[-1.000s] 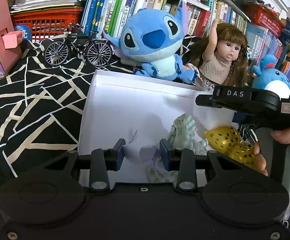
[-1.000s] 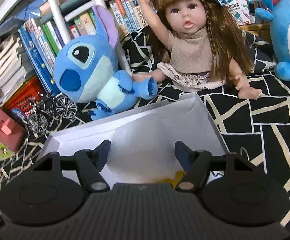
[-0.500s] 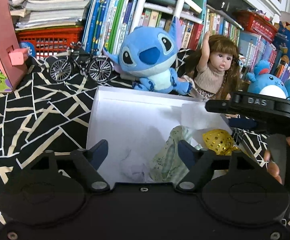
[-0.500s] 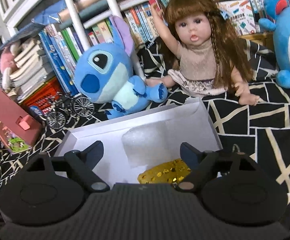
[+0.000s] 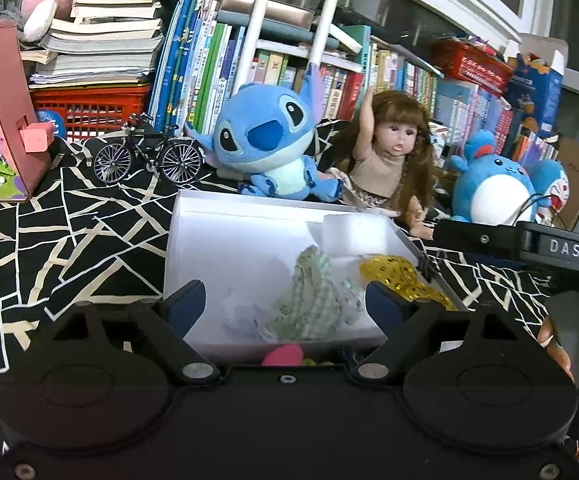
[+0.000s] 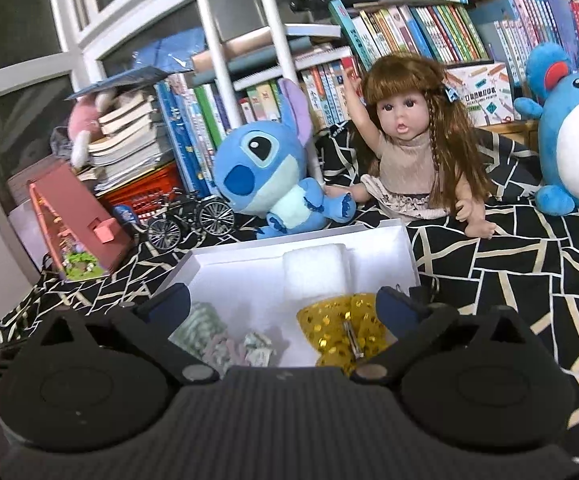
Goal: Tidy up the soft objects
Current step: 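Move both tools back from the white box to the pile of soft items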
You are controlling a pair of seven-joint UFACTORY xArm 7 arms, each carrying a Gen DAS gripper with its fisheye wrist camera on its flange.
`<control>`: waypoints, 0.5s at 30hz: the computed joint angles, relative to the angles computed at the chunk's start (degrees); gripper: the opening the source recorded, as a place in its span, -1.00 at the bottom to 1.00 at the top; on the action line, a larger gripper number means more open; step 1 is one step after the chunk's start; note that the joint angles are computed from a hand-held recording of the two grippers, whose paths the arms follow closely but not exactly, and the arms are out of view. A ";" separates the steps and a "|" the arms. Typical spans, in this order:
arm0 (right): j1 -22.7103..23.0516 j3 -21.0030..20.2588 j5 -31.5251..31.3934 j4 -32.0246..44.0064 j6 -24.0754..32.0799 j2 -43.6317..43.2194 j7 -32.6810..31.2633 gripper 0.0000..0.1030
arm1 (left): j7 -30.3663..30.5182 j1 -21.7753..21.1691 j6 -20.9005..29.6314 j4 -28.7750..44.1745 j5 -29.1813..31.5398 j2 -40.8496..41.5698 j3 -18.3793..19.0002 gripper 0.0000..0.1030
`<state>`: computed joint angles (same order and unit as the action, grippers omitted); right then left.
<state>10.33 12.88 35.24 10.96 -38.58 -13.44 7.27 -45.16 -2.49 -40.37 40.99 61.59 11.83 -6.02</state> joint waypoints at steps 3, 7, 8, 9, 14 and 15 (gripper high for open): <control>0.88 2.39 2.98 -1.95 -1.64 -1.80 -1.32 1.00 | 0.59 0.43 -1.59 -2.31 0.19 -1.39 0.48 0.69; 2.70 6.19 9.06 -4.00 -3.75 -3.64 -4.68 1.00 | 2.18 0.81 -3.97 -5.50 0.01 -3.06 1.45 0.70; 3.35 7.14 10.83 -4.40 -4.34 -3.89 -5.69 1.00 | 2.90 0.86 -4.52 -6.36 -0.15 -3.50 1.68 0.70; 4.06 8.03 12.71 -4.64 -5.07 -3.85 -6.66 1.00 | 3.80 0.86 -5.09 -7.28 -0.64 -3.92 1.89 0.71; 9.08 10.38 21.02 -5.58 -9.30 -2.82 -10.46 1.00 | 7.54 1.07 -7.98 -12.06 -2.92 -5.72 2.85 0.72; 10.16 10.40 22.03 -5.91 -10.12 -2.62 -10.66 1.00 | 8.26 1.14 -8.56 -12.98 -3.33 -6.03 3.02 0.72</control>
<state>20.50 23.28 57.26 5.05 -48.70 -16.05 -3.38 -36.90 -1.35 -48.92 28.01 58.26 5.81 -3.00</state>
